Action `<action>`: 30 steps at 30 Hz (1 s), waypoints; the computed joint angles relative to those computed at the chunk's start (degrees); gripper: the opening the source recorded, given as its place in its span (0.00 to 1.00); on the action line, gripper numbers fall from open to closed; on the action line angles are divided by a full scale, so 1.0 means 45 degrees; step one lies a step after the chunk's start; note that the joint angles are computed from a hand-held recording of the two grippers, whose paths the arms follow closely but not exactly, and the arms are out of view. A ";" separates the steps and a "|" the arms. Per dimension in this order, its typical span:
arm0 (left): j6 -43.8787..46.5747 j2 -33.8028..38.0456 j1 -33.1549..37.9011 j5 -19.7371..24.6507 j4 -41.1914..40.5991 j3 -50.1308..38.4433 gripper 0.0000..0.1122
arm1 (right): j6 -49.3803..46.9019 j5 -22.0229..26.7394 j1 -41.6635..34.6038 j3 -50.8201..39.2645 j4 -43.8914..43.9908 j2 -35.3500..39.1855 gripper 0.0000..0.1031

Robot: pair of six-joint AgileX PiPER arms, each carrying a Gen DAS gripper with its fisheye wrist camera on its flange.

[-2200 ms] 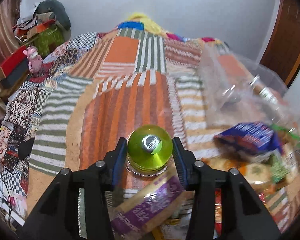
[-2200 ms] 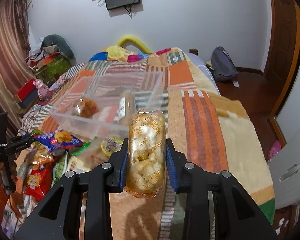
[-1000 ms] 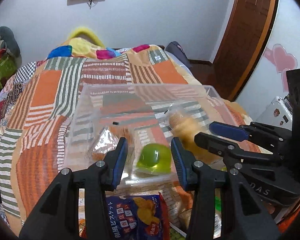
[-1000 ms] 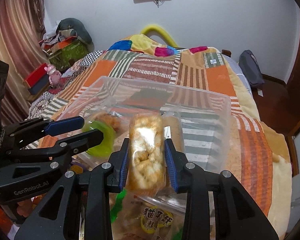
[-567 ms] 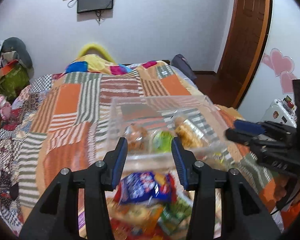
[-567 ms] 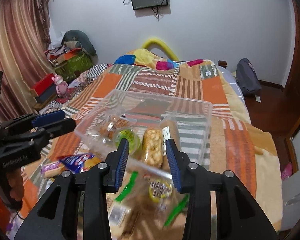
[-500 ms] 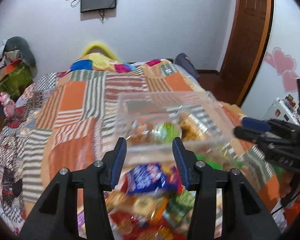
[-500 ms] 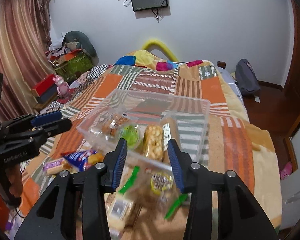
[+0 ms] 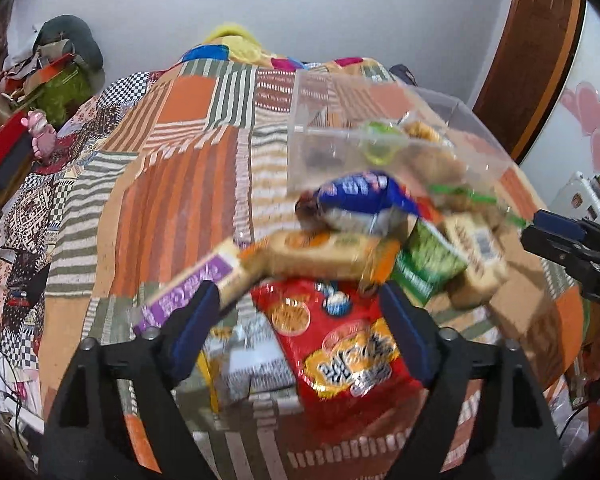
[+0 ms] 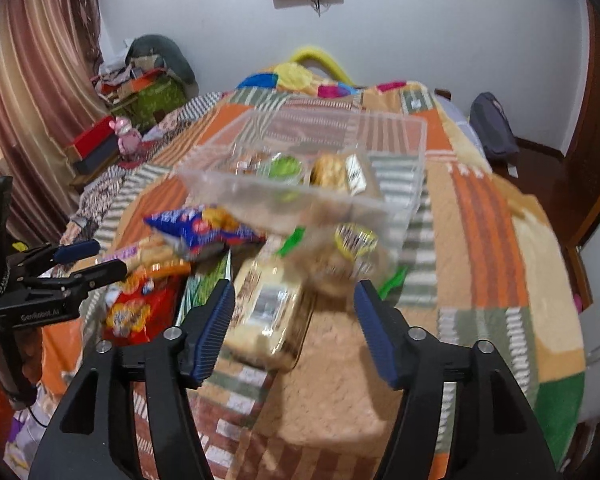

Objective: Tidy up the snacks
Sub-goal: 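Grasp the square cake with the right gripper while the left grasps the red chip bag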

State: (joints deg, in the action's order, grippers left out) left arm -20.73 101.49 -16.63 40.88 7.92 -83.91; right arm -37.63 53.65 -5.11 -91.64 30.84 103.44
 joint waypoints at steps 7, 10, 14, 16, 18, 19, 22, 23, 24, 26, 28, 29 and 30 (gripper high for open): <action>0.0253 0.0085 -0.0124 -0.0401 -0.0842 0.0679 0.82 | 0.0918 -0.0185 0.1042 0.0008 -0.1090 0.0741 0.61; 0.0529 0.0484 -0.0147 -0.0451 -0.1363 0.0513 0.82 | 0.1047 -0.0327 0.1217 -0.0092 -0.1069 0.0889 0.66; 0.0536 0.0794 -0.0181 -0.0726 -0.1804 0.0371 0.85 | 0.1290 0.0023 0.1411 -0.0499 -0.1285 0.1307 0.66; 0.0509 0.1056 -0.0222 -0.0655 -0.2013 0.0114 0.87 | 0.1320 -0.0355 0.1555 -0.0222 -0.1580 0.1257 0.66; 0.0245 0.1250 -0.0357 -0.0612 -0.1768 -0.0092 0.89 | 0.1028 -0.0499 0.1407 0.0120 -0.1306 0.1087 0.66; 0.0201 0.1378 -0.0443 -0.0632 -0.1613 -0.0180 0.89 | 0.0911 -0.0501 0.1317 0.0224 -0.1152 0.1022 0.65; -0.0038 0.1466 -0.0702 -0.0788 -0.1192 -0.0091 0.89 | 0.0541 -0.0557 0.1090 0.0584 -0.0888 0.0708 0.58; 0.0040 0.1471 -0.0753 -0.0801 -0.1224 -0.0035 0.89 | 0.0431 -0.0584 0.1035 0.0700 -0.0871 0.0599 0.56; 0.0102 0.1475 -0.0808 -0.0819 -0.1231 0.0018 0.88 | 0.0280 -0.0656 0.0974 0.0878 -0.0833 0.0447 0.55; -0.0039 0.1413 -0.0977 -0.0937 -0.1063 0.0267 0.85 | 0.0032 -0.0779 0.0876 0.1168 -0.0777 0.0213 0.52; -0.0094 0.1299 -0.1135 -0.1049 -0.0867 0.0529 0.71 | -0.0202 -0.0817 0.0691 0.1458 -0.0585 -0.0016 0.51; -0.0184 0.1200 -0.1153 -0.1093 -0.0772 0.0646 0.67 | -0.0328 -0.0843 0.0588 0.1601 -0.0467 -0.0123 0.51; -0.0314 0.1073 -0.1165 -0.1175 -0.0700 0.0786 0.61 | -0.0342 -0.0875 0.0568 0.1660 -0.0415 -0.0170 0.51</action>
State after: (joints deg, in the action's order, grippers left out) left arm -22.14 106.31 -21.88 35.59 4.77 -80.37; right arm -39.18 49.71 -2.55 -84.17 28.97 102.68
